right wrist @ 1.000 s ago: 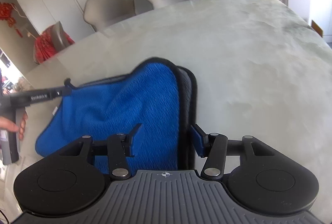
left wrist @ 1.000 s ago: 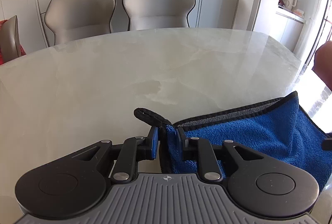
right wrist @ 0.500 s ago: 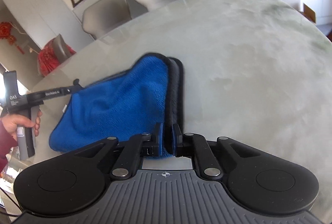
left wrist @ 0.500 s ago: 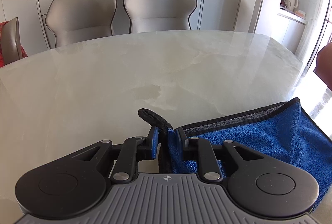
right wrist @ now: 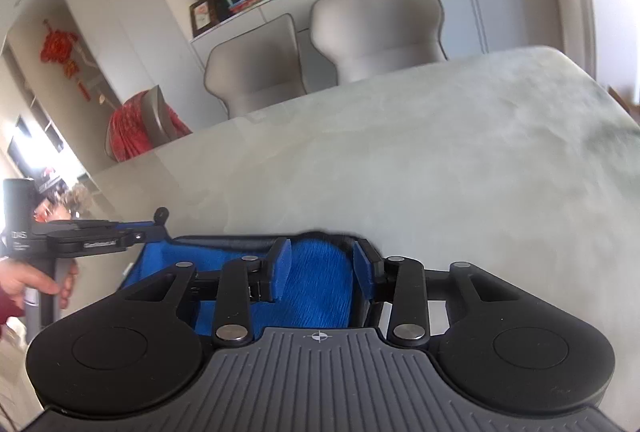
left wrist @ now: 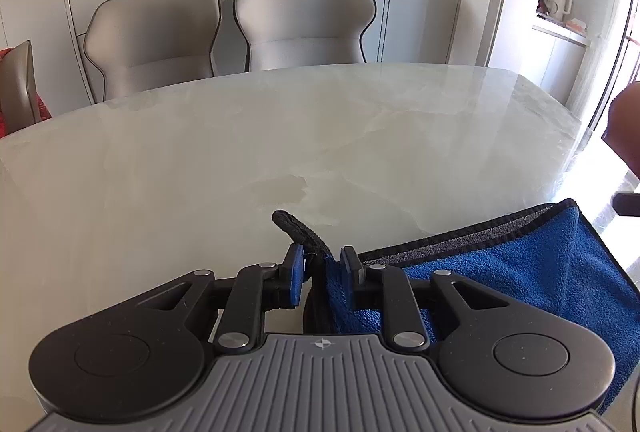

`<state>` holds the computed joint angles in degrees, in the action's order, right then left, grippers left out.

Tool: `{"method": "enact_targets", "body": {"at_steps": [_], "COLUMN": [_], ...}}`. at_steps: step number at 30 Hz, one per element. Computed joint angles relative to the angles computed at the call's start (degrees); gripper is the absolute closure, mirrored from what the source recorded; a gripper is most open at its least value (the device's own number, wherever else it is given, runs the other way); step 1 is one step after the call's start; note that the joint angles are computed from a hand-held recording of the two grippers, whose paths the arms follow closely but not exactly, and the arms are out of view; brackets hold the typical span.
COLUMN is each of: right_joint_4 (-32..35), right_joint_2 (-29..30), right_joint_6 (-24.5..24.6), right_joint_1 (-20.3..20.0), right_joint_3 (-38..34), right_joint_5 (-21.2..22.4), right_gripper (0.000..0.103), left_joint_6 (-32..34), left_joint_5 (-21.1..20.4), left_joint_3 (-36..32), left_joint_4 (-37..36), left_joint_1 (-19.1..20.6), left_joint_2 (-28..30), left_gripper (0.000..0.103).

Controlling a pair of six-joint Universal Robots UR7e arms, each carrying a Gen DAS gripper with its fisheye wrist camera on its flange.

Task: Fold towel
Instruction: 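Carry the folded edge across with both grippers and lay it down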

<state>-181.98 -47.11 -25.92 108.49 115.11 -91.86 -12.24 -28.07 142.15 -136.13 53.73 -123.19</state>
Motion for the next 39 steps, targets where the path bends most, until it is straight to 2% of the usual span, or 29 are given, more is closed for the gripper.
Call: {"method": "enact_targets", "body": {"at_steps": [5, 7, 10, 15, 18, 20, 21, 30, 34, 39], "right_joint_4": [6.71, 8.86, 10.48, 15.50, 16.34, 17.41, 17.78, 12.35, 10.92, 13.47], "right_joint_2": [2.13, 2.03, 2.06, 1.67, 1.62, 1.37, 1.13, -0.30, 0.91, 3.20], "right_joint_6": [-3.50, -2.66, -2.78, -4.36, -5.50, -5.83, -6.30, -6.35, -6.08, -5.64], "right_joint_1": [-1.45, -2.42, -3.30, -4.08, -4.06, -4.04, -3.65, -1.53, -0.69, 0.11], "right_joint_3": [-4.54, -5.31, -5.89, -6.83, -6.87, -7.01, -6.94, -5.16, -6.44, -8.38], "right_joint_5": [0.64, 2.53, 4.35, 8.12, 8.37, 8.56, 7.93, 6.03, 2.56, -2.31], "right_gripper": [0.086, 0.077, 0.070, 0.068, 0.068, 0.081, 0.090, 0.091, 0.091, 0.088], "left_joint_6": [0.83, 0.74, 1.21, 1.52, 1.87, 2.32, 2.50, 5.06, 6.60, 5.13], "left_joint_5": [-0.66, -1.04, -1.58, -2.51, -2.80, -2.82, -2.60, -0.64, 0.72, 0.83], "left_joint_3": [-0.40, -0.46, -0.36, -0.36, -0.11, 0.16, 0.39, 1.52, 1.80, 0.58], "left_joint_4": [-0.68, -0.74, -1.39, -2.07, -2.87, -3.30, -3.62, -7.08, -11.20, -8.02], "left_joint_1": [0.94, 1.15, 1.68, 2.31, 2.72, 2.83, 2.75, 1.02, 0.52, 1.87], "left_joint_2": [0.47, 0.36, 0.28, 0.24, 0.39, 0.42, 0.33, 0.41, 1.66, 3.21], "left_gripper": [0.082, 0.082, 0.082, 0.080, 0.079, 0.079, 0.080, 0.085, 0.085, 0.085]}}
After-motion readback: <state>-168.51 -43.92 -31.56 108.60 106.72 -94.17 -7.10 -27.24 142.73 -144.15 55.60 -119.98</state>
